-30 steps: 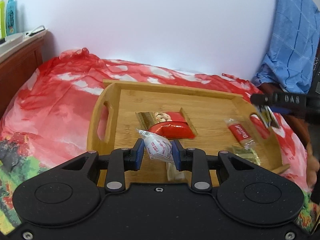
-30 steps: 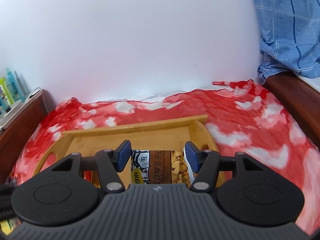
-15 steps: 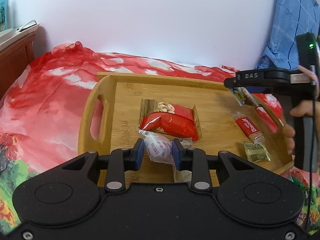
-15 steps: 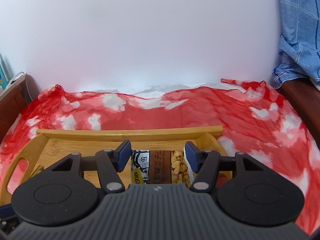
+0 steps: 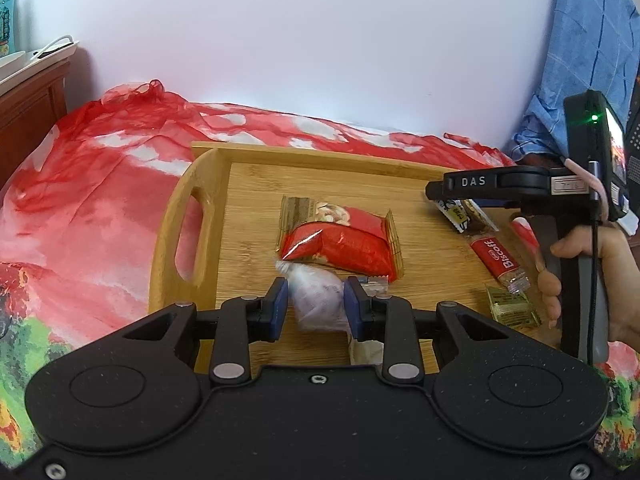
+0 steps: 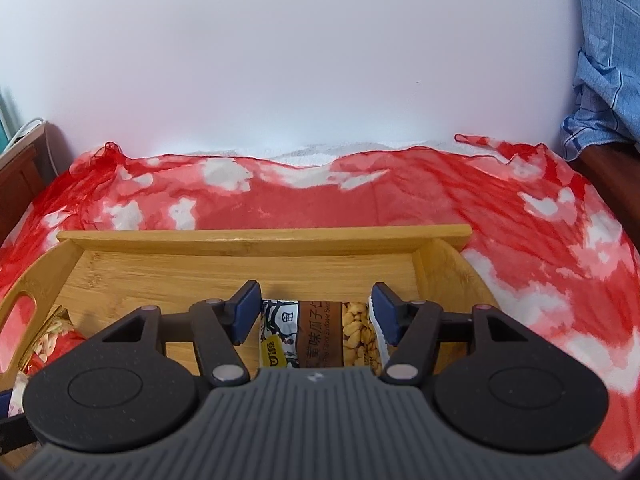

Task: Organize snacks
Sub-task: 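Carry the white snack to the tray with the left tool while the right tool carries the peanut bar, then move both open tools back over the snack pile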

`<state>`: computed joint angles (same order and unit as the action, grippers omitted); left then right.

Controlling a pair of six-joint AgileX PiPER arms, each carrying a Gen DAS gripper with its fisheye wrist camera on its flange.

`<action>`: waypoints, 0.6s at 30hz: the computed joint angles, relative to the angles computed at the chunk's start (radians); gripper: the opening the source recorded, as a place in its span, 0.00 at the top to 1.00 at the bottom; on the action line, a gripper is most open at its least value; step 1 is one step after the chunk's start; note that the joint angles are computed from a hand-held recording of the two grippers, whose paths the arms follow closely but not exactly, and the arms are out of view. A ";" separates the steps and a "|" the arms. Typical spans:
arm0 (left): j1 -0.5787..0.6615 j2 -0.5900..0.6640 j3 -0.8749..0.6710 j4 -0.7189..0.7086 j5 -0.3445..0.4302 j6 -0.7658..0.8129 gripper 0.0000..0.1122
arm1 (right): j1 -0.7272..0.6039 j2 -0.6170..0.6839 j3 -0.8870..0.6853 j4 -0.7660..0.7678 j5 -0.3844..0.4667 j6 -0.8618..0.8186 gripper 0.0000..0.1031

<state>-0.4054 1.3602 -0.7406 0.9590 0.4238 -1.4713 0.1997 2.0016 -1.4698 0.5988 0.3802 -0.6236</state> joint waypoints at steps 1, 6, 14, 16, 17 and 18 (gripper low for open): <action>-0.003 0.004 -0.006 -0.013 0.012 0.010 0.73 | -0.003 -0.006 0.011 0.029 -0.005 -0.027 0.23; -0.043 -0.011 -0.008 0.028 0.077 -0.036 0.55 | -0.027 -0.067 0.075 0.198 -0.007 -0.196 0.17; -0.147 -0.088 0.001 0.032 0.194 -0.045 0.32 | -0.090 -0.279 0.323 0.586 0.010 -0.664 0.12; -0.191 -0.110 0.005 0.035 0.236 -0.056 0.30 | -0.111 -0.336 0.392 0.653 0.028 -0.757 0.11; -0.218 -0.120 0.008 0.034 0.261 -0.062 0.29 | -0.124 -0.370 0.432 0.686 0.036 -0.803 0.10; -0.249 -0.129 0.009 0.035 0.290 -0.072 0.27 | -0.137 -0.398 0.466 0.713 0.044 -0.839 0.10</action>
<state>-0.6539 1.2309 -0.7315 0.9941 0.7141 -1.5434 0.0631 1.6039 -1.0036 1.3115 0.4243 -1.4624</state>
